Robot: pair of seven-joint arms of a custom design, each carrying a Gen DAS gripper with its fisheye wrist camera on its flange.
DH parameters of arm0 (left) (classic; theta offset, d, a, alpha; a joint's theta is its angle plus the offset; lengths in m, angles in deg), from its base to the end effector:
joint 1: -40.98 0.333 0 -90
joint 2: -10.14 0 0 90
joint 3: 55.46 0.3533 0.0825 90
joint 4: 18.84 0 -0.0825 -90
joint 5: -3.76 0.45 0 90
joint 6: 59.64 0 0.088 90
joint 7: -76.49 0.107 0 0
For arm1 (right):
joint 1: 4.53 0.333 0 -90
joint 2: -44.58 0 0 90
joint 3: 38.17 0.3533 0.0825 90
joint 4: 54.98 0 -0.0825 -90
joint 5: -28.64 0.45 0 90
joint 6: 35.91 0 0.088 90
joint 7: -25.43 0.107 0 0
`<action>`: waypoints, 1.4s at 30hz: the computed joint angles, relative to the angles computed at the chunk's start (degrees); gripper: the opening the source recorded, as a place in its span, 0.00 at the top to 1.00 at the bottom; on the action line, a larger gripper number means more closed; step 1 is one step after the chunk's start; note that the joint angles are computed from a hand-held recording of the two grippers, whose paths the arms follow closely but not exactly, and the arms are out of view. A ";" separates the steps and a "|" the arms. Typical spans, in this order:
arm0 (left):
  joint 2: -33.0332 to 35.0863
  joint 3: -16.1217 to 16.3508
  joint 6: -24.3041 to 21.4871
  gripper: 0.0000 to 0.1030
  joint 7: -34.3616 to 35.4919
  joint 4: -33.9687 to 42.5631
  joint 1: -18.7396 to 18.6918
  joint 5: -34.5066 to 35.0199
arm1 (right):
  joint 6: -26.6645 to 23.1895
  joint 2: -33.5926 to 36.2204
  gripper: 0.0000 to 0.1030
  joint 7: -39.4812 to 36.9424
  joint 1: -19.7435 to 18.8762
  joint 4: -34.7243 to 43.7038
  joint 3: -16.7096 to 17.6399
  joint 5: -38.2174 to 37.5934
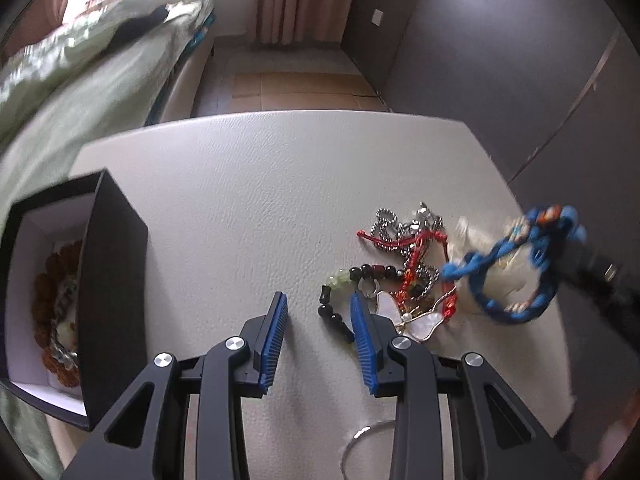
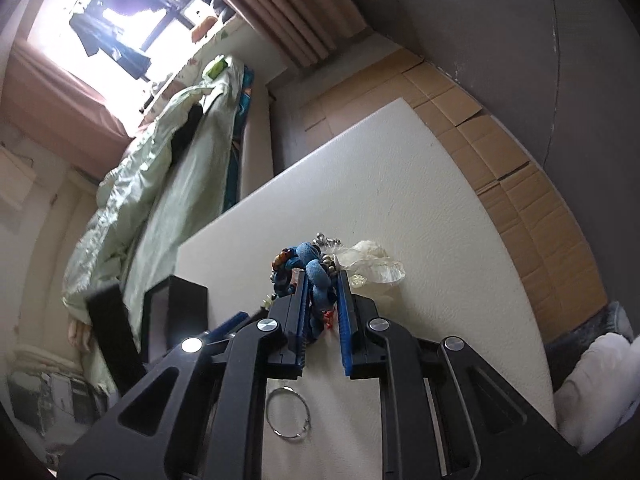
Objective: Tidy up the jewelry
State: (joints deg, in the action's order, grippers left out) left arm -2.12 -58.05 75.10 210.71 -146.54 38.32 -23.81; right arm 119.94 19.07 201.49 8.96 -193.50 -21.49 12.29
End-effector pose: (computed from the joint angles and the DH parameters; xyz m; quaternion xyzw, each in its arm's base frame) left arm 0.5635 -0.0594 0.5063 -0.4602 0.8517 -0.2421 0.0656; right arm 0.4287 0.2774 0.5561 -0.3741 0.8454 -0.0800 0.3727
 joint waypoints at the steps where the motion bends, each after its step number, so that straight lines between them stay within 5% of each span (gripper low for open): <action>1: -0.67 -0.63 1.83 0.73 -0.17 -1.04 0.09 1.68 | 0.44 -0.23 0.86 0.25 -0.16 -0.24 0.04 -0.17; 5: -1.79 -1.74 7.08 0.95 -1.67 -3.37 -0.06 7.22 | 2.07 -0.83 0.86 1.20 -1.38 -0.39 0.93 -1.61; 14: -2.97 2.61 -3.62 0.95 2.28 1.10 -0.43 -2.24 | 5.27 -1.75 0.86 2.22 -2.91 -0.75 2.11 -2.97; 25: -3.78 4.33 -7.64 0.95 3.80 4.37 1.79 -9.72 | 15.68 -1.51 0.86 0.32 -3.22 -2.95 2.02 1.00; 33: -4.21 4.37 -8.94 0.95 4.84 4.43 2.79 -10.31 | 6.02 4.36 0.84 -15.78 12.39 -1.34 -10.57 22.08; 36: -4.30 4.36 -8.91 0.95 5.37 4.27 2.89 -10.42 | 4.04 4.86 0.80 -17.93 11.88 -0.57 -9.72 24.62; 39: -4.18 4.29 -9.11 0.95 5.41 4.29 3.02 -10.40 | 2.00 5.49 0.52 -19.94 11.46 0.93 -8.76 25.19; 42: -4.05 4.17 -9.14 0.95 5.14 4.41 3.15 -10.07 | -1.40 6.81 0.49 -22.49 11.65 3.02 -8.25 25.32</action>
State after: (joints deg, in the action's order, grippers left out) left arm -6.17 -53.88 65.96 215.86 -142.13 41.47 -33.88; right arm 118.54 25.89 179.00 20.61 -190.47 -29.74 37.61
